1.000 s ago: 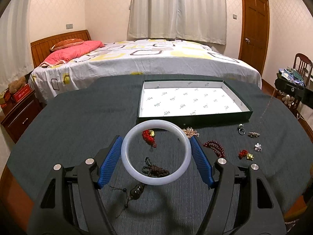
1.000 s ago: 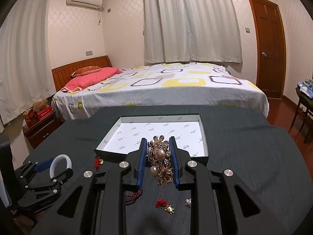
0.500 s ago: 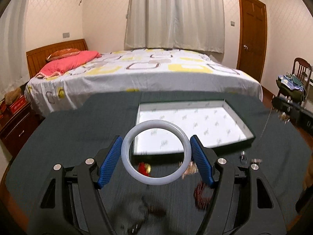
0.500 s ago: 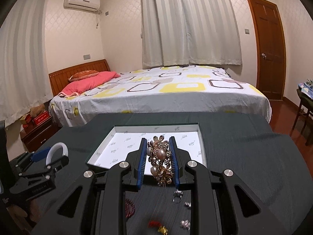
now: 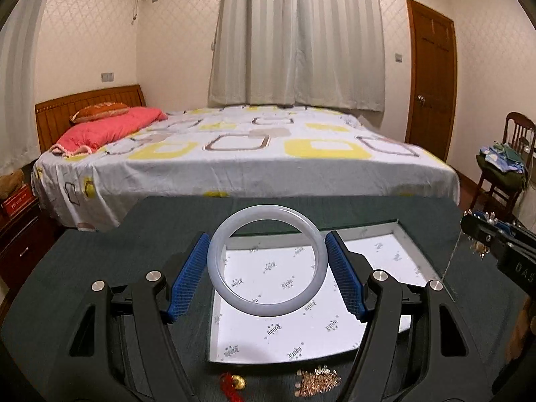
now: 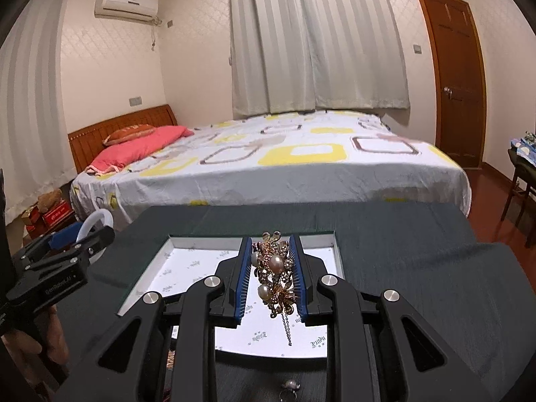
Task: Organize jewelry
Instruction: 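Carry the bangle with the left tool into the box while the right tool drops the pendant there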
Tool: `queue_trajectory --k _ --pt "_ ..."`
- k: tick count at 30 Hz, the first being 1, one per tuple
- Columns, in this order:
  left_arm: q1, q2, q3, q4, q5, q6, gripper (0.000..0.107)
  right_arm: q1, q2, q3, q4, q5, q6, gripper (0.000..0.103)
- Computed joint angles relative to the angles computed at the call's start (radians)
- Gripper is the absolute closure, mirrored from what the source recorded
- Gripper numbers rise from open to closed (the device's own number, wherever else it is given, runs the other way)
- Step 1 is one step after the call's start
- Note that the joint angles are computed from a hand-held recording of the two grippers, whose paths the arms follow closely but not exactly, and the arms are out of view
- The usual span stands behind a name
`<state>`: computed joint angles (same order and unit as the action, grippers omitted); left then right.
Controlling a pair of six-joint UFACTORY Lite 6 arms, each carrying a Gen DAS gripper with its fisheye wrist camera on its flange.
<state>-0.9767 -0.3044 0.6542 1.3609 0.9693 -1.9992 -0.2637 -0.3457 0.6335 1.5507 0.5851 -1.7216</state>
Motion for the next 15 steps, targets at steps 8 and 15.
queue_trajectory --k 8,15 --pt "0.168 0.21 -0.006 0.093 -0.248 -0.14 0.038 0.08 0.259 0.032 0.126 -0.101 -0.155 0.079" --pt "0.251 0.348 0.022 0.162 -0.389 -0.208 0.038 0.112 0.374 0.045 0.189 -0.177 -0.244 0.079"
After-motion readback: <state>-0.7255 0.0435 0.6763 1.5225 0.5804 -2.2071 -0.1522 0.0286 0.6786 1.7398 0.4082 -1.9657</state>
